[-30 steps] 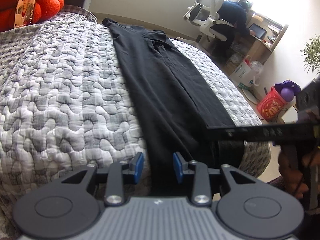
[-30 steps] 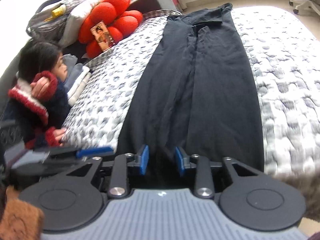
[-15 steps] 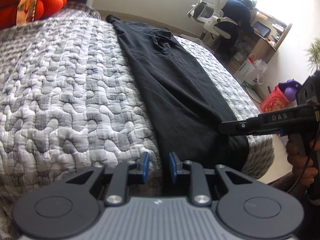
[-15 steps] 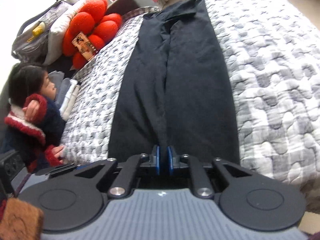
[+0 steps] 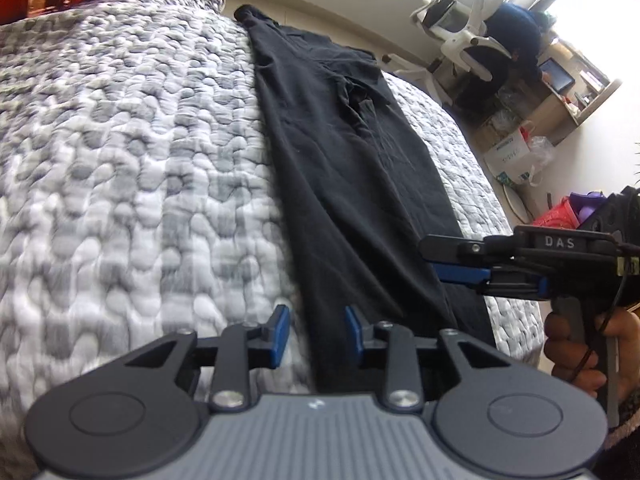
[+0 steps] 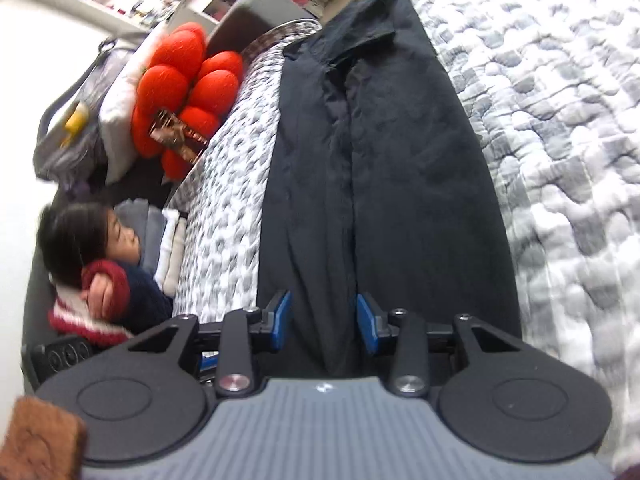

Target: Fold clothes

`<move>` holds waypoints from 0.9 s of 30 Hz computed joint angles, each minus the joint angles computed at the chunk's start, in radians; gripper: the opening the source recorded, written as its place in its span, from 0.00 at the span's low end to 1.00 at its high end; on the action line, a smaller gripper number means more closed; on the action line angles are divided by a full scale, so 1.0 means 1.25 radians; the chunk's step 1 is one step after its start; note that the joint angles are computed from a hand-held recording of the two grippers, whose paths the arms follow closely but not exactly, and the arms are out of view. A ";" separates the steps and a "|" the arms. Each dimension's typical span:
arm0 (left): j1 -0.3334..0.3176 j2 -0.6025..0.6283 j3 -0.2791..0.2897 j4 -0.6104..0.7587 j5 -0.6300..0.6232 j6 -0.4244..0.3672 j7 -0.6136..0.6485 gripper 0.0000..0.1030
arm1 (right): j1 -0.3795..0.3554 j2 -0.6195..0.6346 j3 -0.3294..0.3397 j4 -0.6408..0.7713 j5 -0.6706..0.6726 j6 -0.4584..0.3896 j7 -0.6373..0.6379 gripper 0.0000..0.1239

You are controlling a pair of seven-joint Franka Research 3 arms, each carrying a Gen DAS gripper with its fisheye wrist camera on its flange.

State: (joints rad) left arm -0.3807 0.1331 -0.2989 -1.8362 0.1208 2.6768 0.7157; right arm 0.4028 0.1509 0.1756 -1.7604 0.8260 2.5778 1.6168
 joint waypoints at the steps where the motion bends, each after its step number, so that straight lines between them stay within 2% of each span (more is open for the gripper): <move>1: 0.003 0.009 -0.001 0.009 -0.009 0.001 0.009 0.31 | -0.003 0.011 0.000 0.011 0.009 -0.005 0.000 0.33; 3: 0.009 0.027 -0.002 0.027 -0.026 0.001 0.028 0.31 | -0.014 0.024 0.004 0.020 0.052 -0.007 -0.025 0.29; 7: 0.016 0.018 -0.005 -0.014 -0.044 0.075 0.045 0.31 | -0.029 0.042 0.012 0.032 0.123 -0.006 -0.073 0.24; 10: 0.024 0.010 -0.010 -0.037 -0.072 0.106 0.063 0.30 | -0.038 0.065 0.018 0.053 0.163 -0.016 -0.099 0.21; 13: 0.032 0.003 -0.015 -0.059 -0.104 0.136 0.085 0.26 | -0.046 0.080 0.022 0.071 0.187 -0.032 -0.115 0.10; 14: 0.031 0.003 -0.013 -0.060 -0.102 0.138 0.084 0.25 | -0.047 0.081 0.024 0.073 0.193 -0.034 -0.122 0.09; 16: 0.019 0.002 0.002 -0.052 -0.050 0.109 0.052 0.05 | -0.050 0.076 0.026 0.073 0.205 -0.035 -0.145 0.09; 17: 0.014 0.001 0.008 -0.047 -0.025 0.093 0.037 0.02 | -0.051 0.072 0.027 0.072 0.213 -0.035 -0.157 0.09; 21: 0.023 -0.001 0.001 -0.052 -0.042 0.097 0.058 0.02 | -0.052 0.058 0.018 0.059 0.219 -0.031 -0.164 0.09; 25: 0.027 0.000 -0.002 -0.051 -0.054 0.095 0.074 0.02 | -0.046 0.054 0.004 0.041 0.168 -0.031 -0.101 0.09; 27: 0.029 -0.004 -0.002 -0.056 -0.062 0.096 0.079 0.03 | -0.056 0.049 0.006 0.027 0.197 -0.038 -0.108 0.06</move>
